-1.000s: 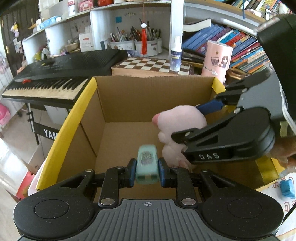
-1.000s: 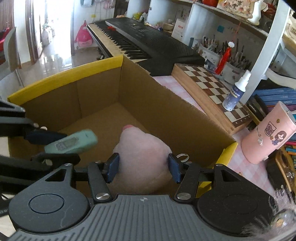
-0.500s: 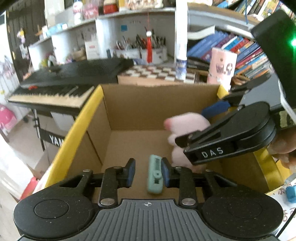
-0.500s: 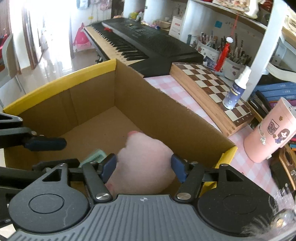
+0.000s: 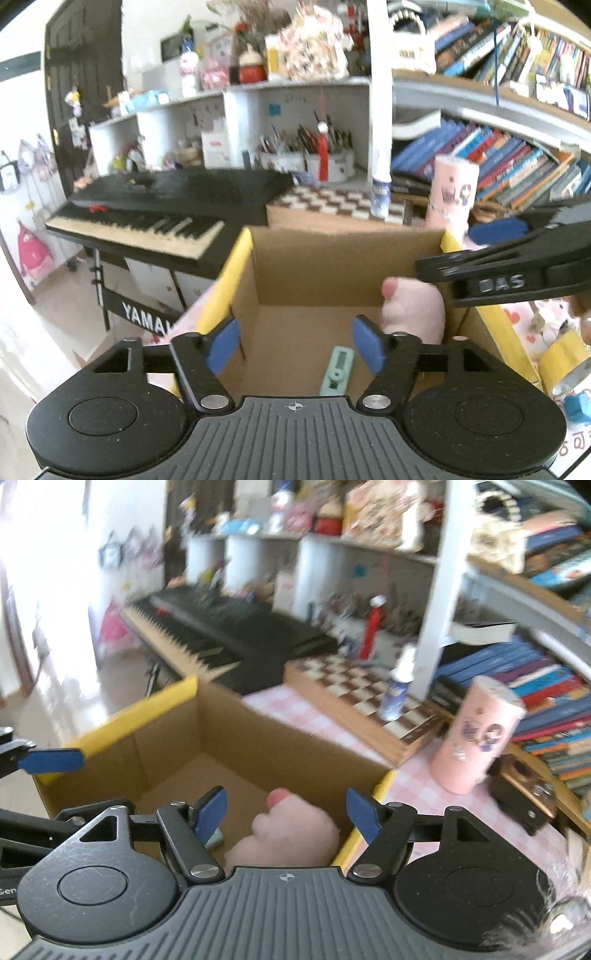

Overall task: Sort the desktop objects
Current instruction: 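Lower the pig into the yellow box with the right gripper while the left releases the stapler, then withdraw both grippers from the box toward the tape roll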

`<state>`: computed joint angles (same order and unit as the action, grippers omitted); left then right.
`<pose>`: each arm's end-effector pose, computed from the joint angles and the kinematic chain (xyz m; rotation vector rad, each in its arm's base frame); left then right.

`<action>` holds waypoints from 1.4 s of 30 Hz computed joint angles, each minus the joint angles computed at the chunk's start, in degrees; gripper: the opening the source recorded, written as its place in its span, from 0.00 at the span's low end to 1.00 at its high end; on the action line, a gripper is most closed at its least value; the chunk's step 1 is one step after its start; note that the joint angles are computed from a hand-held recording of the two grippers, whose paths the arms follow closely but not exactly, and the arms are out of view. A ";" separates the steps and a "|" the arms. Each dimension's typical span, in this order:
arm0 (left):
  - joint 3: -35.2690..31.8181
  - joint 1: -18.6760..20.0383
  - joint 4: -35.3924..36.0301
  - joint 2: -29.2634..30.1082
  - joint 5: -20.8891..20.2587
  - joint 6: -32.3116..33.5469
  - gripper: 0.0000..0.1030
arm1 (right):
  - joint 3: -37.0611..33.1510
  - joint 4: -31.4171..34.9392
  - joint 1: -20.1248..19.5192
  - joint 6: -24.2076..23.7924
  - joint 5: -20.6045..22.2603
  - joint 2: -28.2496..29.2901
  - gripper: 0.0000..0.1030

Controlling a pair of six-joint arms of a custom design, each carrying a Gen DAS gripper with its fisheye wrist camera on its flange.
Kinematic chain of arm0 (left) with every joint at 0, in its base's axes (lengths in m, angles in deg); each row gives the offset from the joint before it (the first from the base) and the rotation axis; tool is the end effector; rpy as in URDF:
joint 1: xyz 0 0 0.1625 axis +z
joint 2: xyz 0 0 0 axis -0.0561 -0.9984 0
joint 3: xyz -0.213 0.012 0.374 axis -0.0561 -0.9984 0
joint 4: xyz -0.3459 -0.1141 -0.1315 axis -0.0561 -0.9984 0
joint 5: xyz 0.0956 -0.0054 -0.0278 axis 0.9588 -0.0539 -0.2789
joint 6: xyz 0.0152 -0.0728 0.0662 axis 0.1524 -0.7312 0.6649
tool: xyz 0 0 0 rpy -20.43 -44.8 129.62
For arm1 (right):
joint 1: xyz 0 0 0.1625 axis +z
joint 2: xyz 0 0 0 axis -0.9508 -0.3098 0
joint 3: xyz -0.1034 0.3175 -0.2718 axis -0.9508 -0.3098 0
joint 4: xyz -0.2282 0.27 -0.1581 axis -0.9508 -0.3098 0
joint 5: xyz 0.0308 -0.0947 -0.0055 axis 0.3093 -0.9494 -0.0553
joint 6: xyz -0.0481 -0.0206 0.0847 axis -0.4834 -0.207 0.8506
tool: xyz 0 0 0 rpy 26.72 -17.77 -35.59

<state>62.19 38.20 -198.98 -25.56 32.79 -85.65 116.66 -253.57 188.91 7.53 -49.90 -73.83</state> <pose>-0.1329 -0.3750 0.2626 0.1999 1.9254 -1.1999 0.3730 -0.5083 0.0462 1.3771 -2.2789 0.7525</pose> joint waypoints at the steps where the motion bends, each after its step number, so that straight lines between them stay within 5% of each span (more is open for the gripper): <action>1: 0.20 -0.60 1.85 -0.88 0.67 -1.54 0.72 | 1.01 -2.02 0.14 1.14 0.08 -0.44 0.68; 6: 0.81 -3.06 11.62 -5.65 1.92 -9.59 0.75 | 5.15 -9.98 0.93 6.21 -0.50 -2.38 0.68; 17: 3.32 -7.01 21.46 -13.60 -0.87 -15.36 0.75 | 13.50 -24.60 3.70 12.20 -8.05 -4.01 0.68; 32: 1.24 -18.78 67.73 -26.52 -8.04 -48.22 0.81 | 25.32 -39.38 9.77 21.14 -20.33 -1.70 0.67; 42: 2.31 -28.70 80.63 -30.10 -16.91 -59.59 0.82 | 31.30 -43.17 13.88 24.39 -24.48 0.11 0.67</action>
<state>64.49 9.51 -118.36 -55.66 15.89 -145.23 147.96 -296.74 202.79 31.92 -74.38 -73.72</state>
